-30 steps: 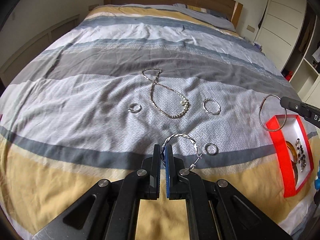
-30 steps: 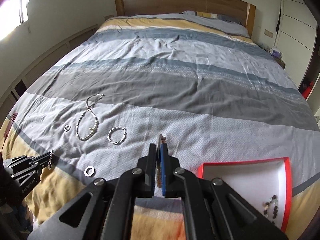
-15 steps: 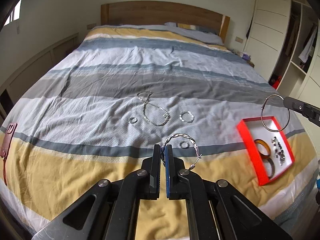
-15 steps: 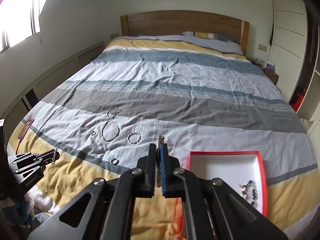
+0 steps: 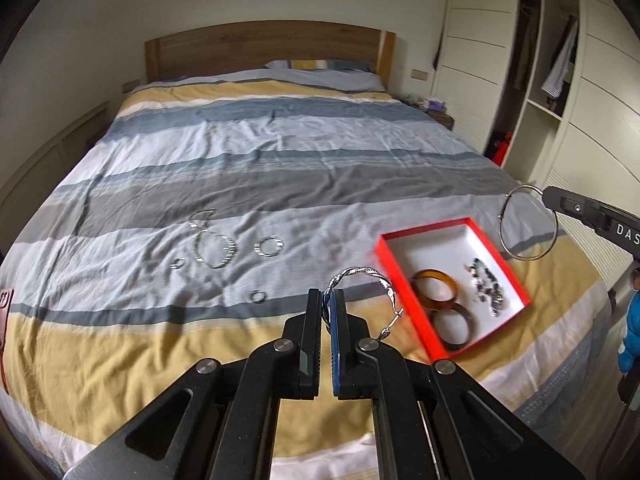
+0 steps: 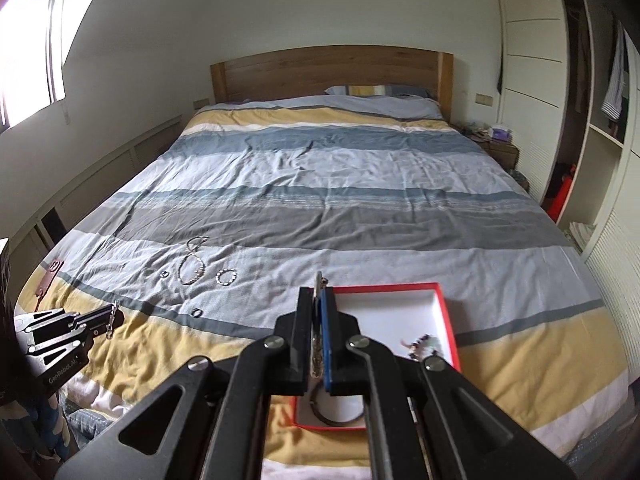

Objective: Organize jewelry
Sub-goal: 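Carry both silver hoops toward the red box with both tools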

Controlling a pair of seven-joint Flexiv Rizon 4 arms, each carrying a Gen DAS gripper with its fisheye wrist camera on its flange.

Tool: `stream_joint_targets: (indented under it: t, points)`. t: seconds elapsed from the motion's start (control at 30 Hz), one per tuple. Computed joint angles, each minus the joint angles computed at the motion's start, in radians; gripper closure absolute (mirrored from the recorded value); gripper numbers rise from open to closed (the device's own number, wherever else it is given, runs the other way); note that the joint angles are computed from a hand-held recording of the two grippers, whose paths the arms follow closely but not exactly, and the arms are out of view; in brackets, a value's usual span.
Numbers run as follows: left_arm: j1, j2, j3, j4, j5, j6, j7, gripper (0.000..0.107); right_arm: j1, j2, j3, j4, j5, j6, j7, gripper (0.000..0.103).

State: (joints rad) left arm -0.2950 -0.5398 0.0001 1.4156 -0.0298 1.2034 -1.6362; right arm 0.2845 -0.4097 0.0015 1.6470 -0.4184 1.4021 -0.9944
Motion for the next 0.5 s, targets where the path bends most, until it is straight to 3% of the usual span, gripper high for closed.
stream_joint_targets:
  t: [0.27,0.5]
  points:
    - [-0.062,-0.121,-0.02,-0.171,0.01,-0.1,0.02,0.103,-0.073,-0.008,0.017,0.033,0.06,0.017,-0.034,0.099]
    - [-0.089,-0.284,-0.024,-0.416,-0.005,-0.239,0.041,0.103,-0.142,-0.112,0.094,-0.068,0.167,-0.041,-0.141,0.099]
